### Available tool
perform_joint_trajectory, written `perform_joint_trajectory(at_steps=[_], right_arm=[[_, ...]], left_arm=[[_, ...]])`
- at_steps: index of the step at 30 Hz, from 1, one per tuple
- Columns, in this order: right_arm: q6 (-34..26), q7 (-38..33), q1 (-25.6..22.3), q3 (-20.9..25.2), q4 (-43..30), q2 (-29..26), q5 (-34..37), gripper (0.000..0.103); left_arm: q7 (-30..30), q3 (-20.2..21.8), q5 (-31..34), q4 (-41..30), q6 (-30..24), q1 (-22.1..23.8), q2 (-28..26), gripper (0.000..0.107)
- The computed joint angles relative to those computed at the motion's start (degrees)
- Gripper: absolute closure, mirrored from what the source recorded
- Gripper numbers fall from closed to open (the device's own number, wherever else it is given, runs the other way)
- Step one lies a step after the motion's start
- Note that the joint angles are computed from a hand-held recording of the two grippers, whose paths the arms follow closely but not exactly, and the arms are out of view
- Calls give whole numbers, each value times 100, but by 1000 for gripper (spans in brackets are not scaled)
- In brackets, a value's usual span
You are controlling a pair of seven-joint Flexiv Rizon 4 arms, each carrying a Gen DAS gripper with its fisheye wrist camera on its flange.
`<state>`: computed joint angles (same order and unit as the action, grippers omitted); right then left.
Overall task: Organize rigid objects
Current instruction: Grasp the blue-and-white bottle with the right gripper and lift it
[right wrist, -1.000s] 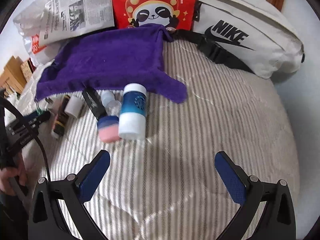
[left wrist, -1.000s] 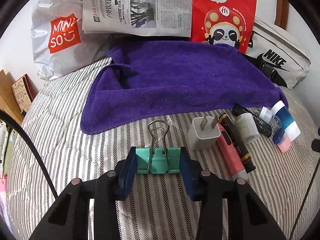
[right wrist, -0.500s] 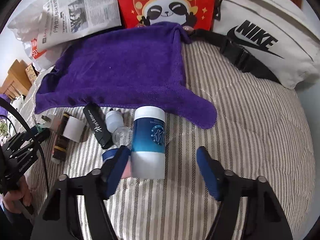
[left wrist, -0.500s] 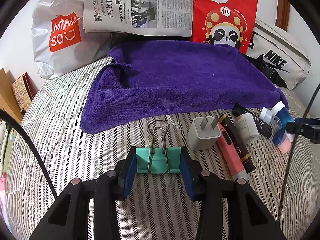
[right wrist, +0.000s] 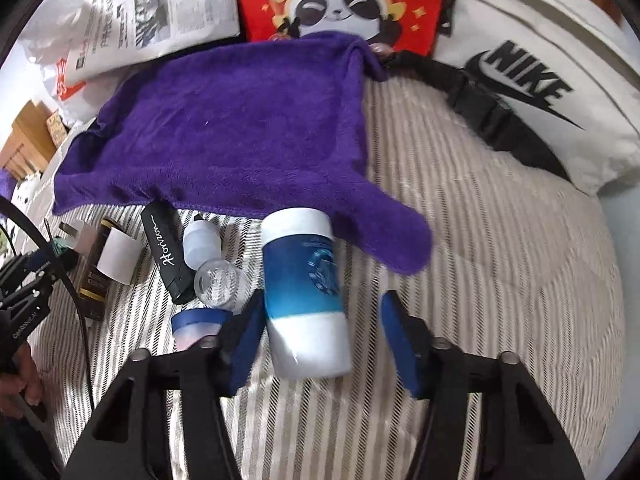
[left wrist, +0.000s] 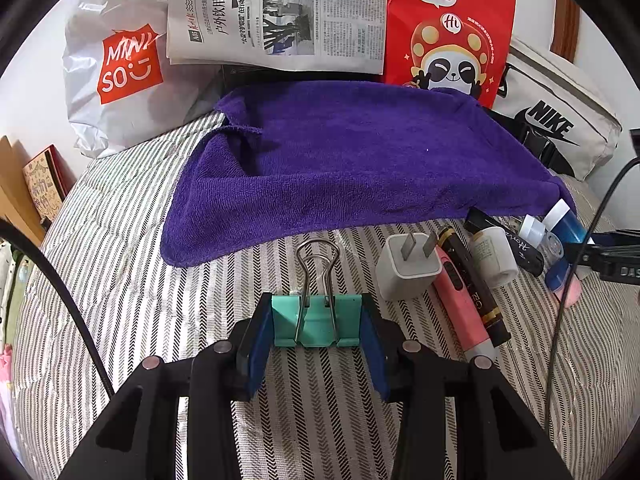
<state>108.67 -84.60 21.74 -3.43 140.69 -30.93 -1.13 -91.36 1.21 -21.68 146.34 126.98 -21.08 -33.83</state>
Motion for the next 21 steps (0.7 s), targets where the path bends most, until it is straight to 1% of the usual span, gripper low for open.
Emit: perform_joint_trajectory(at_steps=[1, 2, 3, 5, 8, 12, 15, 17, 21], right_arm=[[90, -177, 171, -70, -23, -45, 230, 53], [172, -79, 182, -110, 17, -57, 87, 61], [177, -42, 76, -11, 33, -33, 14, 67], [249, -94, 174, -40, 70, -51, 138, 66], [537, -188, 214, -23, 106, -171, 249, 66], [696, -163, -131, 252, 82, -240, 176, 65], [945, -268, -70, 236, 115, -327, 249, 65], [962, -270, -159, 308, 114, -327, 218, 65], [614, -178, -328, 401, 99, -156, 68, 66]], left_arm=[[-1, 1, 1, 0, 0, 0, 0, 67], [-1, 1, 1, 0, -1, -1, 0, 67], [-1, 2, 0, -1, 2, -4, -3, 67], [-7, 0, 4, -1, 3, -1, -2, 67], [-2, 4, -1, 0, 2, -5, -2, 67], [-3, 5, -5, -1, 4, -10, -4, 67], [-3, 5, -3, 3, 8, -9, -5, 67], [-6, 2, 1, 0, 5, -4, -4, 67], [-11, -6, 12, 7, -2, 4, 8, 68]])
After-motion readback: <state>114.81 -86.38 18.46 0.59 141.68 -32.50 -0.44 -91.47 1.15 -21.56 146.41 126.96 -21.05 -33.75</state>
